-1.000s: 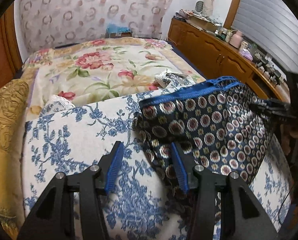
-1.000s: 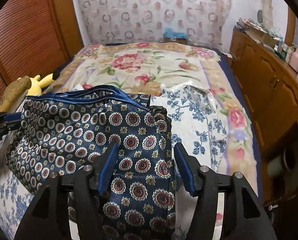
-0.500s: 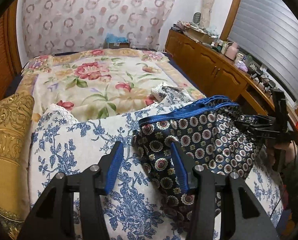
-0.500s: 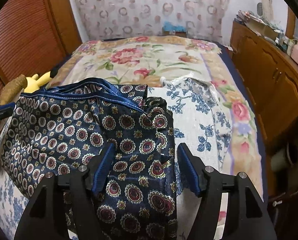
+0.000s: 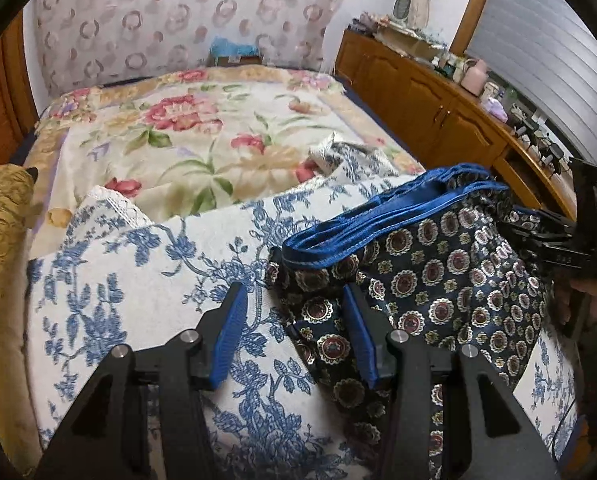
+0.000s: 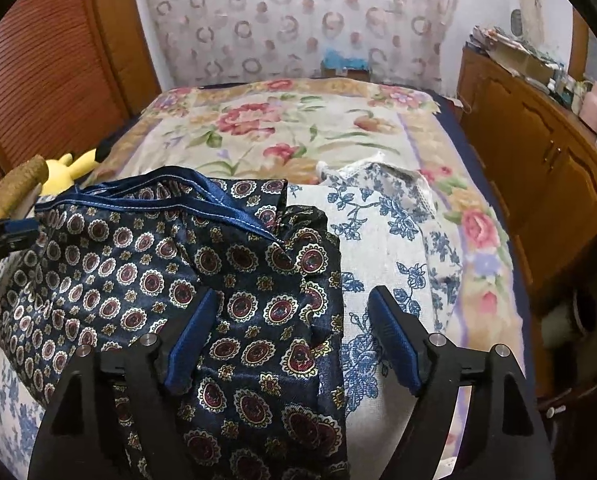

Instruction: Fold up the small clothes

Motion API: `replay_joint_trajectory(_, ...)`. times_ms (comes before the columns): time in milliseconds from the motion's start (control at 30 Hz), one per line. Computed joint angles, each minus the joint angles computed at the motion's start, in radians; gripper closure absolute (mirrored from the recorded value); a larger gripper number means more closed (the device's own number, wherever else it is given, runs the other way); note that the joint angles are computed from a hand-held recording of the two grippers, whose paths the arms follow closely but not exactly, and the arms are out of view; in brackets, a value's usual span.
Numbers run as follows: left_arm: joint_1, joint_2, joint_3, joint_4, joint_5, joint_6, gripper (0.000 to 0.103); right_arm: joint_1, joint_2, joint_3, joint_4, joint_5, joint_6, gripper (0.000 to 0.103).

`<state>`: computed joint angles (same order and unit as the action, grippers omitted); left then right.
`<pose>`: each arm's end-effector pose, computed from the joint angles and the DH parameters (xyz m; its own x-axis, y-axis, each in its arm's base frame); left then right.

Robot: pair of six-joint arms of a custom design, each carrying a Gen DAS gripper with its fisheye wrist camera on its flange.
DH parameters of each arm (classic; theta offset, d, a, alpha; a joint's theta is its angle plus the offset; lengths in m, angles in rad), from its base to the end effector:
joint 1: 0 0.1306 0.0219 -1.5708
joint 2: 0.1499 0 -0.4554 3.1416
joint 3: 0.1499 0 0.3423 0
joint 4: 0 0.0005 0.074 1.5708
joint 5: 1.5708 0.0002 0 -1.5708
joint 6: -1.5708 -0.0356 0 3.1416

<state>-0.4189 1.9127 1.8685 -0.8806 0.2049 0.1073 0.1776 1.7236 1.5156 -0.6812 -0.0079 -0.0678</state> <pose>0.5854 -0.2691 0.4299 -0.7799 0.2325 -0.5811 0.4291 0.8745 -0.2260 0.5527 0.0990 0.4094 -0.7749 -0.0702 -0.6282 -0.1293 0.9904 0.0488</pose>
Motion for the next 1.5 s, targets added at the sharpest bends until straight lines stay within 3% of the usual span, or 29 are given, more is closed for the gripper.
replay_joint_trajectory(100,-0.004,0.002,-0.001,0.014,-0.002,-0.014,0.055,0.002,-0.001,-0.002,0.006,-0.027,0.015,0.033)
replay_joint_trajectory(233,0.005,0.014,0.009,0.033,0.05,-0.017,0.056,0.014,-0.003,-0.01,0.015,-0.044,0.023,0.051)
replay_joint_trajectory(300,0.009,0.015,0.007,0.041,0.068,-0.025,0.079,0.012,-0.007,-0.015,0.02,-0.097,0.018,0.067)
replay_joint_trajectory(333,0.011,0.019,0.014,0.035,0.076,-0.023,0.084,0.01,-0.008,-0.016,0.017,-0.124,0.01,0.082)
replay_joint_trajectory(400,0.017,0.019,0.021,0.025,0.109,-0.009,0.099,0.019,-0.015,-0.028,0.029,-0.117,0.016,0.09)
replay_joint_trajectory(467,0.015,-0.003,0.0,0.047,0.106,-0.008,0.101,0.026,-0.027,-0.04,0.047,-0.105,0.012,0.094)
replay_joint_trajectory(700,0.016,-0.124,-0.108,0.178,0.127,0.021,0.102,0.067,-0.118,-0.111,0.177,-0.057,-0.014,0.096)
replay_joint_trajectory(800,0.016,-0.183,-0.154,0.229,0.112,0.018,0.102,0.086,-0.148,-0.113,0.197,-0.058,-0.011,0.096)
replay_joint_trajectory(1267,0.116,-0.448,-0.397,0.379,0.048,0.041,0.102,0.238,-0.127,0.039,0.182,-0.039,0.071,0.096)
replay_joint_trajectory(1500,0.225,-0.553,-0.507,0.419,0.015,0.058,0.102,0.33,-0.002,0.267,0.092,-0.058,0.176,0.097)
